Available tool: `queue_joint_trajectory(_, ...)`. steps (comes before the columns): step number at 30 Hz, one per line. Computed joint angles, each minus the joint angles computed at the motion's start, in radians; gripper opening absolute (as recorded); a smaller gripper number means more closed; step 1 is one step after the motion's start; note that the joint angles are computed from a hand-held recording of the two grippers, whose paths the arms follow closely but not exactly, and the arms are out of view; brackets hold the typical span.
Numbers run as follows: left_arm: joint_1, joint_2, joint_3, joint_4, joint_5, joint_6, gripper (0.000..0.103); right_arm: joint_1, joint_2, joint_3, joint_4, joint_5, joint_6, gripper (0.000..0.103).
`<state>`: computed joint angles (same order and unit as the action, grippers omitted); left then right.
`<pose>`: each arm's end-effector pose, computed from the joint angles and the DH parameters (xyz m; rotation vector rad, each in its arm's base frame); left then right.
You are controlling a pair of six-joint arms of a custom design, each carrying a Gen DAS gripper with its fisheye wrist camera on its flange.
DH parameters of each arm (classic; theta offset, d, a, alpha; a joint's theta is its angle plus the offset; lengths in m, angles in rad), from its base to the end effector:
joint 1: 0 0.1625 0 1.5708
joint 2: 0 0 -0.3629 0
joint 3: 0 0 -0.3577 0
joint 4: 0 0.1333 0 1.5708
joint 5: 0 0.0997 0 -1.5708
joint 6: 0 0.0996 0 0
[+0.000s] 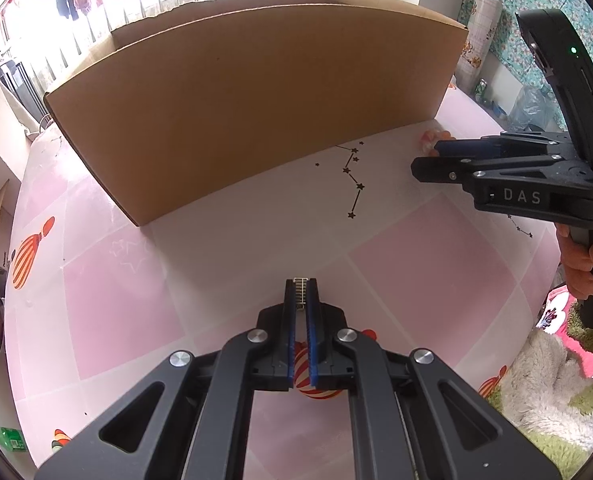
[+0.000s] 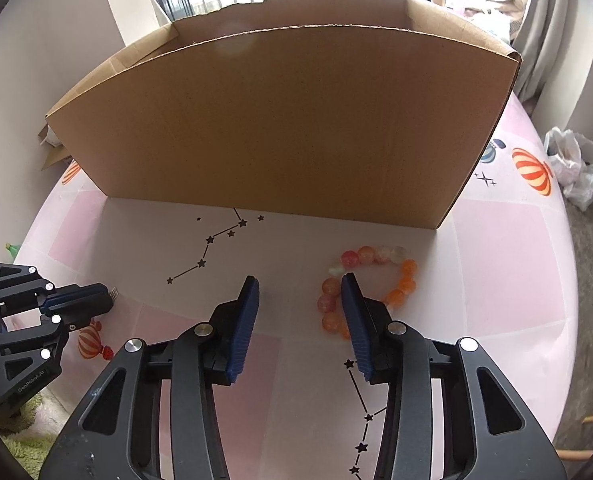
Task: Organize jewelry
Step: 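Close the right tool on the pink-orange bead bracelet while the left tool holds the charm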
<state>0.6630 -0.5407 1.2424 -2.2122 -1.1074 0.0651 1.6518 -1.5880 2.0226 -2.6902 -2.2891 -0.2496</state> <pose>-0.4253 -0.5577 0.0235 1.2738 2.3677 -0.1854 0.1034 -0.4359 0.3797 0.0741 -2.2964 0.7368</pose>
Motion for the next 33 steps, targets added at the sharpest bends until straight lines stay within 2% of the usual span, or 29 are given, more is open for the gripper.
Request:
queue_joint_trajectory(8,0.002,0.0,-0.001,-0.001,-0.001,0.003,0.005,0.023,0.049,-0.027,-0.01,-0.065,-0.012,0.028)
queue_joint_trajectory(15,0.004,0.0,0.001,-0.006,-0.004,0.005,0.005,0.036,0.072,-0.046,0.002,-0.095,-0.001,0.008)
queue_joint_trajectory(18,0.003,-0.003,0.005,-0.008,-0.005,0.004,0.005,0.034,0.053,-0.047,0.028,-0.07,0.022,0.007)
queue_joint_trajectory(25,0.005,-0.009,0.014,-0.017,-0.006,0.003,0.005,0.014,-0.022,-0.072,0.18,0.076,0.105,0.007)
queue_joint_trajectory(29,0.003,-0.014,0.023,-0.023,-0.005,-0.002,0.005,0.018,-0.041,-0.07,0.237,0.107,0.117,0.008)
queue_joint_trajectory(32,0.004,-0.014,0.024,-0.024,-0.004,-0.003,0.005,0.017,-0.046,-0.086,0.267,0.122,0.109,0.014)
queue_joint_trajectory(33,0.004,-0.014,0.025,-0.026,-0.005,-0.003,0.005,0.021,-0.046,-0.09,0.267,0.12,0.105,0.023)
